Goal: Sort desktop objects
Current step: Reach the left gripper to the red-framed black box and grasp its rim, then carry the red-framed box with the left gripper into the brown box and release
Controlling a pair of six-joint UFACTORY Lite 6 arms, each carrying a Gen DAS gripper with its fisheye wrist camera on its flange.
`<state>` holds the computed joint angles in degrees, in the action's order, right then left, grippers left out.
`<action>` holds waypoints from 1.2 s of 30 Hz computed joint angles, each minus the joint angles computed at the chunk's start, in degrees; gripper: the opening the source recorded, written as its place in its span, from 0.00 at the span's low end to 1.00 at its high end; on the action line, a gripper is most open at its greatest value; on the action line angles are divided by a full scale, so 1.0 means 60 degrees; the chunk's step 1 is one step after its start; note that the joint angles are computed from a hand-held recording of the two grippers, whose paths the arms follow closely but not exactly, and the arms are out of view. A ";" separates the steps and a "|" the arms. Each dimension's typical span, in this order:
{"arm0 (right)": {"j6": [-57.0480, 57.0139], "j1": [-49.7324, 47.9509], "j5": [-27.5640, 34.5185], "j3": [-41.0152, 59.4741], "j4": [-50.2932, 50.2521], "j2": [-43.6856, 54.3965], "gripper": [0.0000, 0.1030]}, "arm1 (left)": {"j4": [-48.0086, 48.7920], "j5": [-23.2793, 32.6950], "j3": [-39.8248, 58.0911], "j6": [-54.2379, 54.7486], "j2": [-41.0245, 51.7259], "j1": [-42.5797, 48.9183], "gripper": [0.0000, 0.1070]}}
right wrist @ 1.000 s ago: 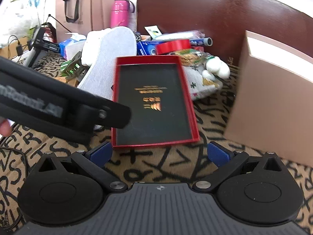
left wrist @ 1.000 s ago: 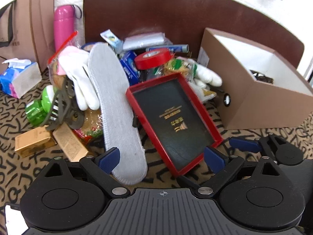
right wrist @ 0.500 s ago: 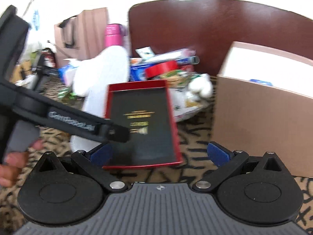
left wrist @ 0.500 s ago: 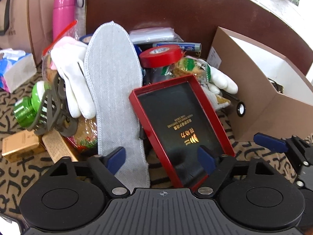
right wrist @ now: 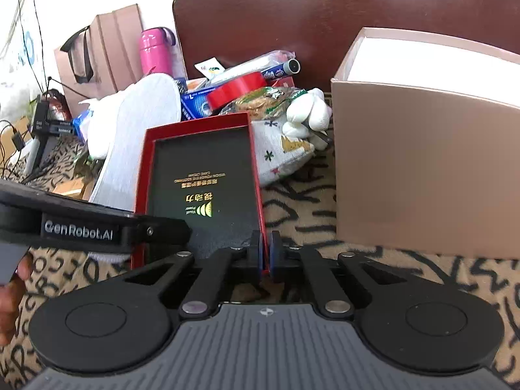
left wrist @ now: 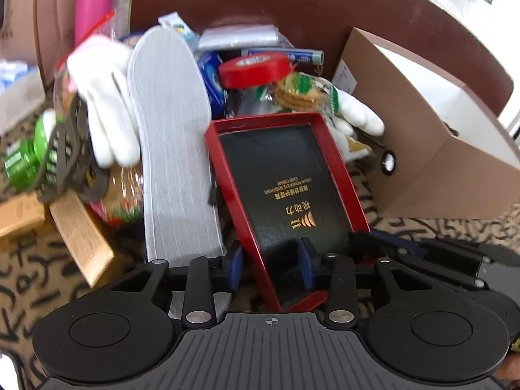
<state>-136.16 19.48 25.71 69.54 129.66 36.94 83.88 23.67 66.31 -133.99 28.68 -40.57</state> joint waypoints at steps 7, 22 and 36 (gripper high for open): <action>0.0579 -0.0443 -0.0218 -0.3143 -0.0531 -0.2528 0.03 | -0.0688 -0.0886 -0.0504 0.1136 -0.0633 -0.0661 0.27; -0.1080 -0.0597 -0.0058 -0.4457 0.1396 -0.3377 0.09 | -0.2638 -0.0139 0.0084 0.3053 -0.0072 -0.1592 0.21; -0.2062 -0.0336 -0.0226 -0.4175 0.2368 -0.3255 0.05 | -0.3440 0.0886 0.1024 0.3958 0.0305 -0.1904 0.10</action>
<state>-148.53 17.46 24.36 44.49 143.87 17.41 63.24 28.98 72.45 -110.24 30.51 -51.99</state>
